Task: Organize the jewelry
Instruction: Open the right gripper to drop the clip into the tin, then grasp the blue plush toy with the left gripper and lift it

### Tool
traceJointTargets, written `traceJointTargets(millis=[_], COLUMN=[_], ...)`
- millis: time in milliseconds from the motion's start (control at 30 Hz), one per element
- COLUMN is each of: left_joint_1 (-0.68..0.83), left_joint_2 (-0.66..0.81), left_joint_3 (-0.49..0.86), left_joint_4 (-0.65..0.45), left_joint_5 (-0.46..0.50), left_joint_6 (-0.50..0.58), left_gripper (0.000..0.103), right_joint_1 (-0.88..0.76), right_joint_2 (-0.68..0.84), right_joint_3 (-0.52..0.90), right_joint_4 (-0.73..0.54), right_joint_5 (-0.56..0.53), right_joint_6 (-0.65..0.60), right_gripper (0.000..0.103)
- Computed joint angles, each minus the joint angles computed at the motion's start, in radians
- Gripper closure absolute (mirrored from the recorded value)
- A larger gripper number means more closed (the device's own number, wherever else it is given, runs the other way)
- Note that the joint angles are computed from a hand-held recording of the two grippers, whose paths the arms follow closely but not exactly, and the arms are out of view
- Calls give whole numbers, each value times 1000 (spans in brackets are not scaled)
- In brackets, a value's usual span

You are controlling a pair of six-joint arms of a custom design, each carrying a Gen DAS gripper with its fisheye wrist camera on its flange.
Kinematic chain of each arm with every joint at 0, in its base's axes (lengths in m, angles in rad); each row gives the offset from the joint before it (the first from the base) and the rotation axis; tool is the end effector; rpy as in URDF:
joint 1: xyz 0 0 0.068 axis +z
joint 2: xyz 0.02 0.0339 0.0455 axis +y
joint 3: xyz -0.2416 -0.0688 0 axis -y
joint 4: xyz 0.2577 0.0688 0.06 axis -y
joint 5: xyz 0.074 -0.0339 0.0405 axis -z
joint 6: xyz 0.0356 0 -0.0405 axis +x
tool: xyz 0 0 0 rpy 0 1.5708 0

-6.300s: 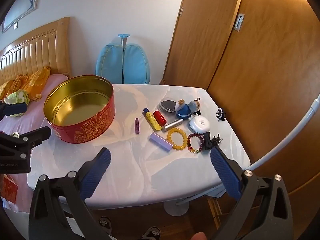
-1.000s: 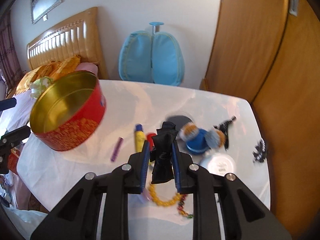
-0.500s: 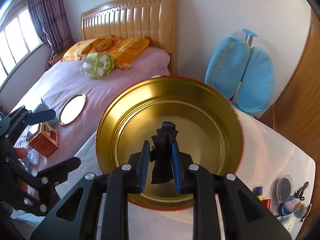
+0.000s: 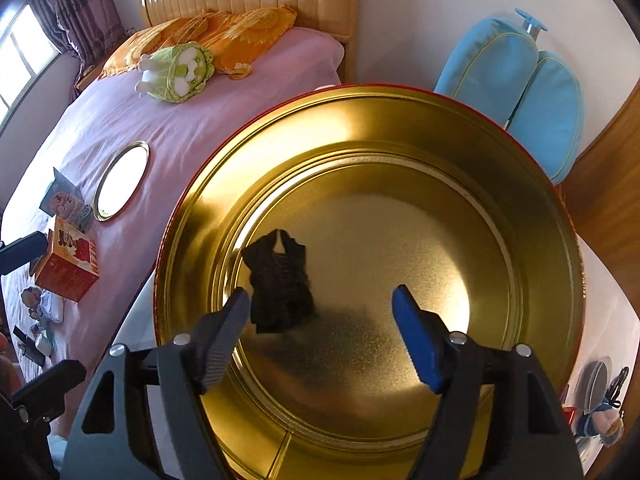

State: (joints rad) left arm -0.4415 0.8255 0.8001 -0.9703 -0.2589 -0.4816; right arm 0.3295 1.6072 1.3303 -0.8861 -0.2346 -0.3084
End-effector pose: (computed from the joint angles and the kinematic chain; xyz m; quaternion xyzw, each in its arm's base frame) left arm 0.1614 -0.0662 0.2535 -0.0557 0.9500 -0.0144 0.3069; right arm 0.3154 0.1166 0.2425 -0.3275 0.9161 0.1167 0.1999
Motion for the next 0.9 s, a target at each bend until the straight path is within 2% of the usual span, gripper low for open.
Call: traceJointTargets(millis=[100, 267, 467, 567, 667, 800, 900], left_joint_1=[-39, -165, -317, -371, -435, -520, -535], left_joint_2=[25, 142, 393, 561, 757, 1006, 1267], left_joint_3=[18, 84, 268, 405, 592, 829, 1135], left_joint_4=[31, 119, 260, 306, 296, 319, 270], left_joint_5=[4, 0, 40, 90, 95, 8, -23], left_joint_6=[17, 47, 68, 69, 99, 181, 249], left_gripper=[7, 7, 7, 7, 7, 7, 7], right_joint_1=[-58, -263, -693, -916, -1118, -1308, -1393], right_joint_2=[-85, -237, -305, -269, -177, -26, 93], right_joint_3=[-46, -136, -186, -170, -117, -29, 61], right_joint_4=[35, 53, -38, -77, -103, -100, -110], right_joint_5=[-4, -52, -179, -215, -235, -244, -250], right_joint_6=[0, -46, -224, -327, -420, -508, -564], right_gripper=[10, 8, 7, 7, 7, 7, 7])
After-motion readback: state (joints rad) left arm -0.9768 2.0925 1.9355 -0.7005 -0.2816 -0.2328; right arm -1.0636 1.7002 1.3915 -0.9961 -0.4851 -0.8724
